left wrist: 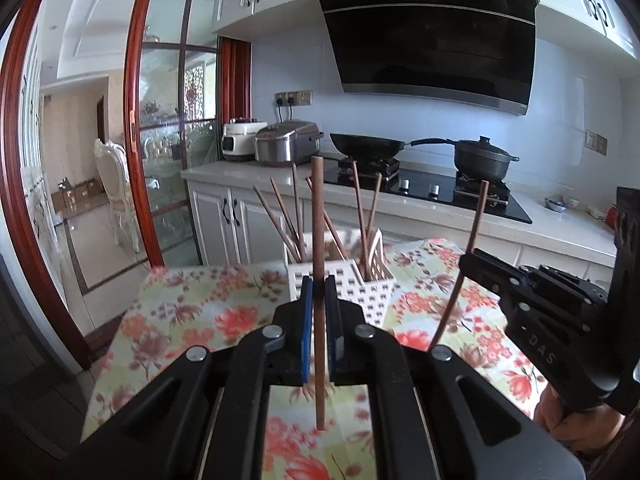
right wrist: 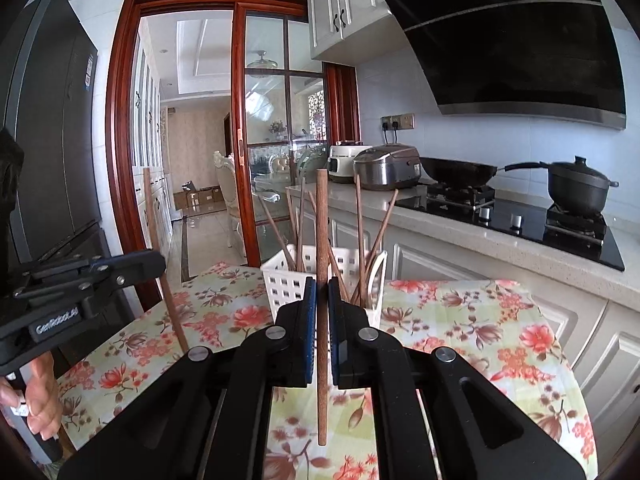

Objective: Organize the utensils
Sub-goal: 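Lift both chopsticks upright and carry them toward the white basket, then lower both chopsticks into the white basket and open both grippers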

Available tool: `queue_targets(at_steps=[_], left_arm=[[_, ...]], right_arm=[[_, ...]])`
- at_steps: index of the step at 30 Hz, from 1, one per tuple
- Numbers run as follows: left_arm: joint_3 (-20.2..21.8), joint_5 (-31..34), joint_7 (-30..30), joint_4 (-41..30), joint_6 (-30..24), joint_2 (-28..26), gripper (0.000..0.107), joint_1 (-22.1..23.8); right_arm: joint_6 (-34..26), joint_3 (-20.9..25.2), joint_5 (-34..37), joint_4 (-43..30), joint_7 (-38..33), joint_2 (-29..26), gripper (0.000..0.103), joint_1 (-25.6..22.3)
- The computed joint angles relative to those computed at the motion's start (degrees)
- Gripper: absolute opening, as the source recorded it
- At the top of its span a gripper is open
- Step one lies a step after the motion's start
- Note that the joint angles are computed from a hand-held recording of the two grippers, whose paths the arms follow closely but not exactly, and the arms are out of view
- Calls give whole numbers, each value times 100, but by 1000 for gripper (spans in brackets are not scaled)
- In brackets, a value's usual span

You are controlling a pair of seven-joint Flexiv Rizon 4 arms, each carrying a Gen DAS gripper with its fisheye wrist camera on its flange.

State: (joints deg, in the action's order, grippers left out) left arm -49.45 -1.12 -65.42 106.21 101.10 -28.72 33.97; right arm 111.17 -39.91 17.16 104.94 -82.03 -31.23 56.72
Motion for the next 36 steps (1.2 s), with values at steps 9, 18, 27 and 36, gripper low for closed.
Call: queue_targets(at_steps=[9,18,27,36], left_arm=[[315,-526,435,-1122,-559,-284,6,-566],[1653,-1313,703,-3072,-1279,-751,6,-2041],[2907,-1846,685,-4702,-1954,-1481,6,-3162],[3578,-2241,623,-5182,-2456,-1932,6,-3551]], right_arm=[[-388,-2,-487,-731,281,-119,6,-405],[-946,148,-1425,-1939,1092,-532,6,-1176],[-1486,1236,-2337,-3028,1689,-920,6,-2341],[-2045,2415,-3073,-3563,1988,-1307,6,-3194]])
